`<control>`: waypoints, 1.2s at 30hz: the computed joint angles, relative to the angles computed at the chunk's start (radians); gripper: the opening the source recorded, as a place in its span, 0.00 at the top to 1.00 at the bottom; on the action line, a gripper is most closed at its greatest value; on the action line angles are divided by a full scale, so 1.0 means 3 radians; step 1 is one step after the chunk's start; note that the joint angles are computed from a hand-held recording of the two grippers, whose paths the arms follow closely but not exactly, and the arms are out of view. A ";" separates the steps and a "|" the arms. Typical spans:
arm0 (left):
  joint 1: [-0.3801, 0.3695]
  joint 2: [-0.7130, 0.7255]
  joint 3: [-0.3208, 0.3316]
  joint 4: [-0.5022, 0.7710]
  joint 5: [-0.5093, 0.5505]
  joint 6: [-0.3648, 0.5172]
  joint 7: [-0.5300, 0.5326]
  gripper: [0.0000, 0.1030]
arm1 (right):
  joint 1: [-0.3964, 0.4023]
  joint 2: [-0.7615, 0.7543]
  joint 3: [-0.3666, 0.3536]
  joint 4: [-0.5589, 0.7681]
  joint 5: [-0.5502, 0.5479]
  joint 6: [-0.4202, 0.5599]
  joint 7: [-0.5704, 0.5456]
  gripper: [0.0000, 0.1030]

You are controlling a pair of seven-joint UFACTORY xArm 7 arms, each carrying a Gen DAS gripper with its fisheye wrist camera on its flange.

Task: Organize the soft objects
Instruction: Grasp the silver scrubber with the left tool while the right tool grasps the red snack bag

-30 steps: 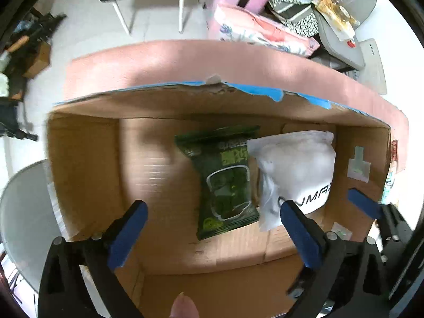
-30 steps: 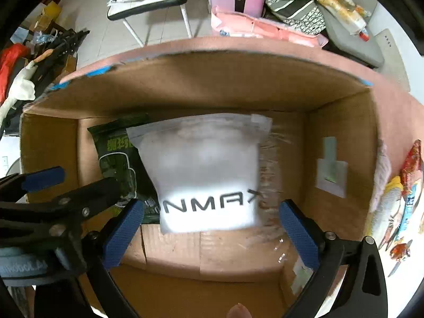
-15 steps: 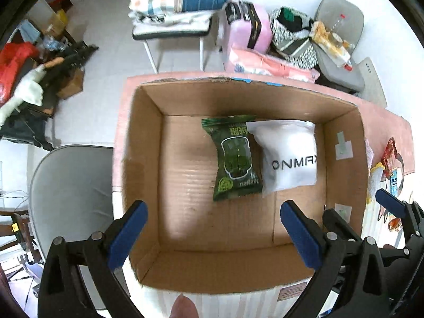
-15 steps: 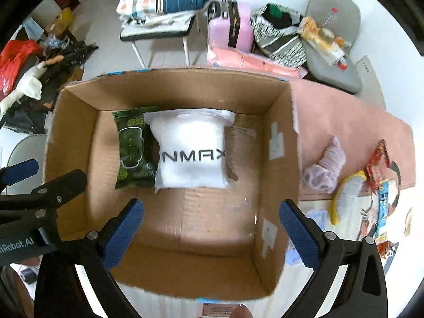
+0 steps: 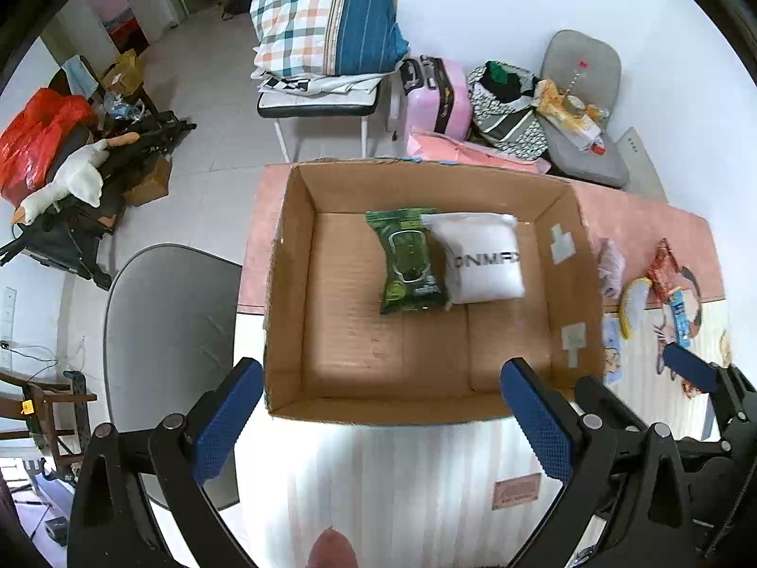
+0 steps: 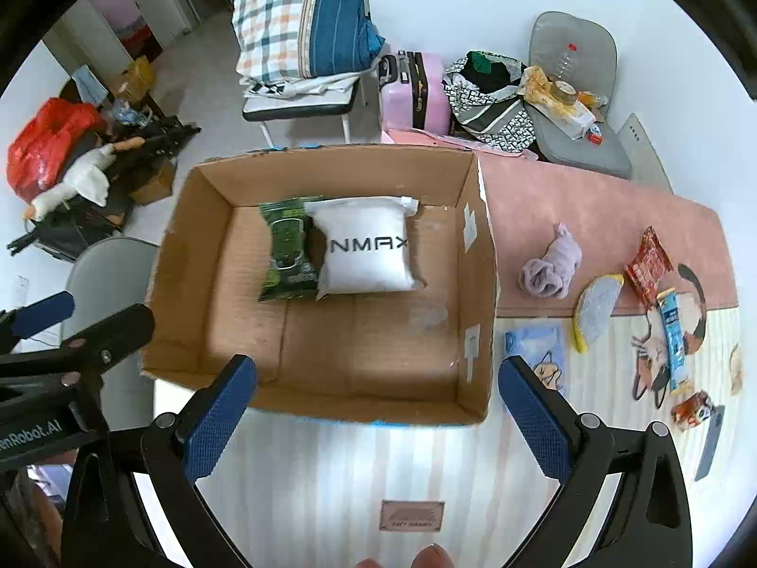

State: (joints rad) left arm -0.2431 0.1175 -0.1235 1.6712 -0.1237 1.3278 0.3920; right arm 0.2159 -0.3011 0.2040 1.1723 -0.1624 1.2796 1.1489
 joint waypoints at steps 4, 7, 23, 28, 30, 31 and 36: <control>-0.0062 -0.0138 -0.0051 -0.0019 -0.0028 -0.0006 -0.0007 0.01 | -0.0008 -0.0369 -0.0041 -0.0212 0.0163 -0.0046 0.0065 0.00; -0.0188 -0.0278 -0.0140 -0.0091 -0.0022 -0.0133 0.0005 0.01 | -0.0091 -0.0792 -0.0088 -0.0444 0.0250 0.0074 0.0096 0.00; -0.1888 0.1109 -0.0603 0.0977 0.0778 0.0415 -0.0878 0.10 | -0.1446 -0.2661 -0.2087 -0.1757 -0.0260 0.0839 -0.1032 0.00; -0.2379 0.2013 -0.0395 0.1916 0.0848 0.0977 -0.0887 0.10 | -0.1438 -0.1975 -0.2964 -0.1803 -0.0108 0.0234 -0.1533 0.00; -0.2530 0.2315 -0.0290 0.2216 0.0843 0.1158 -0.0909 0.10 | -0.1368 -0.1590 -0.3223 -0.1762 -0.0029 0.0038 -0.1725 0.01; -0.2592 0.2443 -0.0239 0.2333 0.0840 0.1222 -0.0936 0.10 | -0.1333 -0.1426 -0.3295 -0.1754 0.0044 -0.0054 -0.1774 0.01; -0.2721 0.2754 -0.0088 0.2584 0.0805 0.1364 -0.0996 0.11 | -0.1251 -0.0784 -0.3608 -0.1702 0.0402 -0.0405 -0.2121 0.07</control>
